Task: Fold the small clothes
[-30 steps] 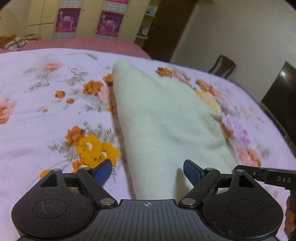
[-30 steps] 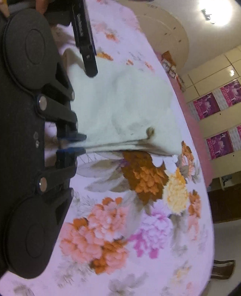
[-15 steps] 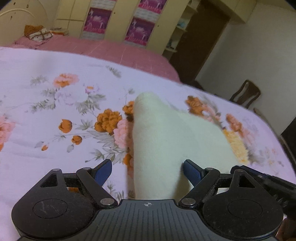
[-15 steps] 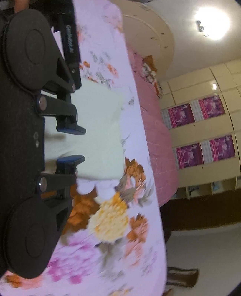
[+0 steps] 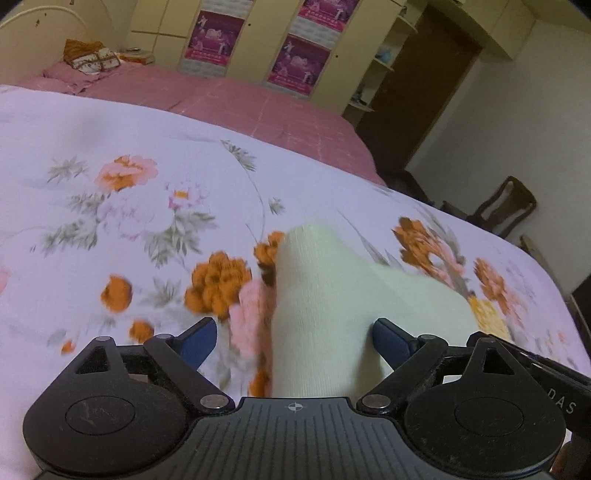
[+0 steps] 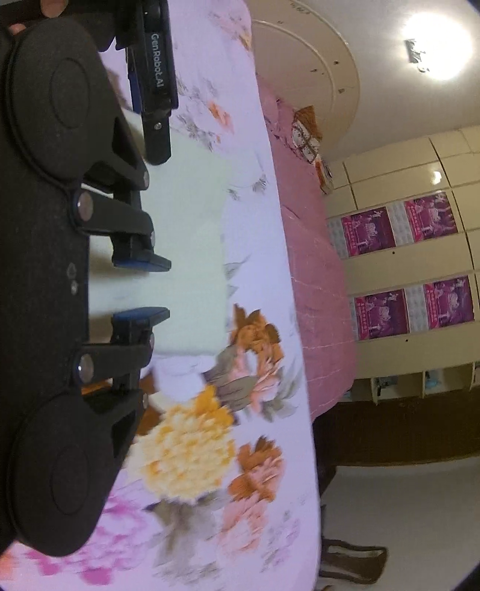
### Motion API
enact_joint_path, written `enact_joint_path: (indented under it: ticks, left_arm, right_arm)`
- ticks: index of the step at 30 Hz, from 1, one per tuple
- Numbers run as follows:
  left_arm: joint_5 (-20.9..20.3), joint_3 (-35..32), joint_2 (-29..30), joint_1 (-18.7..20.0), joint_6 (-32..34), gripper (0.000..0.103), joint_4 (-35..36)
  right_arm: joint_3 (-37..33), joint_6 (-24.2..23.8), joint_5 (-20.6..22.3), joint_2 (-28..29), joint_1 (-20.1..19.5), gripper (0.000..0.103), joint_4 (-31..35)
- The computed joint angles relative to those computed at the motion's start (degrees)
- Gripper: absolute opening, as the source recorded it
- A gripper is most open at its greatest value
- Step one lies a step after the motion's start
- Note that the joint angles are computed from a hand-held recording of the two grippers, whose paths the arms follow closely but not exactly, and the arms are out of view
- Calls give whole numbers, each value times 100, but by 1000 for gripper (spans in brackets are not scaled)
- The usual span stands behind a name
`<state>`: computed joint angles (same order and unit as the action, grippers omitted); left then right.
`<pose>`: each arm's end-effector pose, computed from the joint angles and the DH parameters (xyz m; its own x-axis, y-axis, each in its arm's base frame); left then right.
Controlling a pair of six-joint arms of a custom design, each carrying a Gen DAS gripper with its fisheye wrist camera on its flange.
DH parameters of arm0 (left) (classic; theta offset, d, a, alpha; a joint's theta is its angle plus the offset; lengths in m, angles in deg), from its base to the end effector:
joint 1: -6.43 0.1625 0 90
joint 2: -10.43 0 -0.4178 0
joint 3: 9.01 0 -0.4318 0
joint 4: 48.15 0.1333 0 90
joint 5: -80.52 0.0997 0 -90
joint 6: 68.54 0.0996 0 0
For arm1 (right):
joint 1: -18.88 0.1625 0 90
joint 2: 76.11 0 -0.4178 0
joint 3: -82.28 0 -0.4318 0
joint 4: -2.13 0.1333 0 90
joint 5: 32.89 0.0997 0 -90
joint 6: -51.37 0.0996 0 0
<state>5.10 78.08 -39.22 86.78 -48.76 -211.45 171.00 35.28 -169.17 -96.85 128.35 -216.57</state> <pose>0.0303 -0.7665 0.1987 -0.8751 0.2862 -0.3902 0.4591 0.7461 -0.4822 0.2783 -0.6032 -0.0366 -0.7828 0.2219 0.5814 -0.3955 0.5439 -0.7401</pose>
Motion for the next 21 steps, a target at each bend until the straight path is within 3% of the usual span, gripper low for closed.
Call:
enact_joint_path:
  ticks: [5, 7, 12, 15, 17, 21]
  left_arm:
    - [209, -251, 278, -35, 74, 92, -17]
    - [268, -223, 294, -59, 164, 93, -95]
    - [306, -258, 302, -69, 129, 93, -37]
    - [352, -247, 324, -83, 195, 95, -96]
    - [381, -231, 324, -93, 221, 96, -116]
    - [381, -184, 251, -101, 210, 96, -40]
  right_arm:
    - [-625, -504, -380, 346, -162, 22, 401]
    - [-632, -749, -294, 413, -247, 22, 125]
    - [-498, -379, -264, 252, -194, 23, 272]
    - [-579, -623, -160, 338, -147, 28, -137]
    - [-776, -805, -428, 449, -165, 31, 56]
    - [-678, -479, -451, 365, -224, 31, 326]
